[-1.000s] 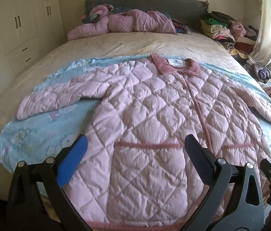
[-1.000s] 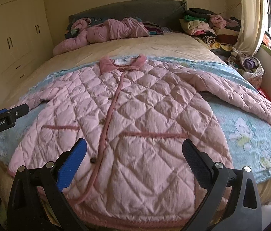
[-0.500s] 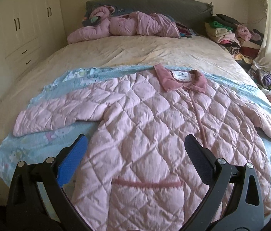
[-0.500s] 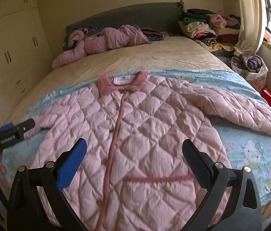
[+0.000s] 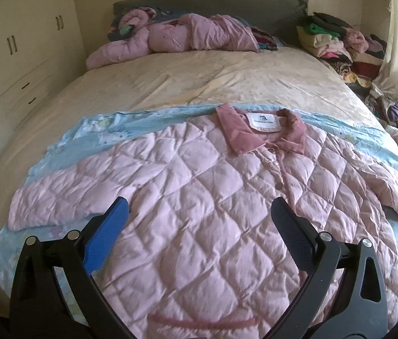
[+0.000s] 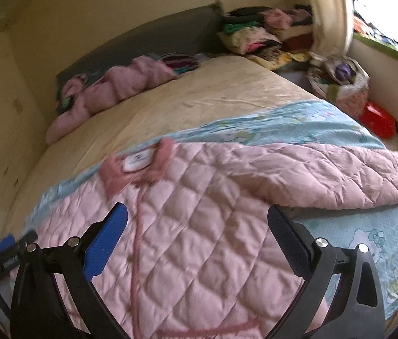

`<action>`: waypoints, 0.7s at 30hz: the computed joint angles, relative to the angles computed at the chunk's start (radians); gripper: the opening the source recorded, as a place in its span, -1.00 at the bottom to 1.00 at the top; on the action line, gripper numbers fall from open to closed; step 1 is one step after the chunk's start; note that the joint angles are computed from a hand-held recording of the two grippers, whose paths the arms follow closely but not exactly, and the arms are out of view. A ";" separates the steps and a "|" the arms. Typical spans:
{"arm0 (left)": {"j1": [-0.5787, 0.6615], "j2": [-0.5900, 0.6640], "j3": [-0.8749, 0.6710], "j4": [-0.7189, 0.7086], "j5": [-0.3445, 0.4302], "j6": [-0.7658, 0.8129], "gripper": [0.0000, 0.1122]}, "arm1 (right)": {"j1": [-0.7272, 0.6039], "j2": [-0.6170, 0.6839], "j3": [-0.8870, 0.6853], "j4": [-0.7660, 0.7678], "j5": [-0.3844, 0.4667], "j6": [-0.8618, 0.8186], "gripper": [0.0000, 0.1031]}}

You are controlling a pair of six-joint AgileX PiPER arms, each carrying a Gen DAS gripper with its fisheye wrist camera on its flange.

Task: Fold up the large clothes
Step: 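Reach the right tool to the jacket sleeve and grasp its cuff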

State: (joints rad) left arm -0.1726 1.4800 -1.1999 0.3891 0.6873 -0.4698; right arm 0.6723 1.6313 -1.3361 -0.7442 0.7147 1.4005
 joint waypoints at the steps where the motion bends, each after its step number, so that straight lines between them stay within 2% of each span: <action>1: -0.002 0.017 -0.015 -0.005 0.000 0.006 0.68 | -0.025 0.002 -0.001 0.011 -0.002 -0.002 0.92; 8: -0.027 0.145 -0.093 -0.062 -0.027 0.057 0.68 | -0.227 0.016 0.043 0.062 -0.052 0.008 0.92; 12: -0.050 0.209 -0.113 -0.038 -0.041 0.015 0.68 | -0.325 0.024 0.100 0.081 -0.088 0.027 0.92; 17: -0.053 0.290 -0.173 -0.104 -0.042 0.012 0.68 | -0.442 0.020 0.211 0.077 -0.155 0.123 0.92; 21: -0.054 0.328 -0.166 -0.106 -0.085 0.004 0.68 | -0.531 0.023 0.287 0.084 -0.202 0.207 0.92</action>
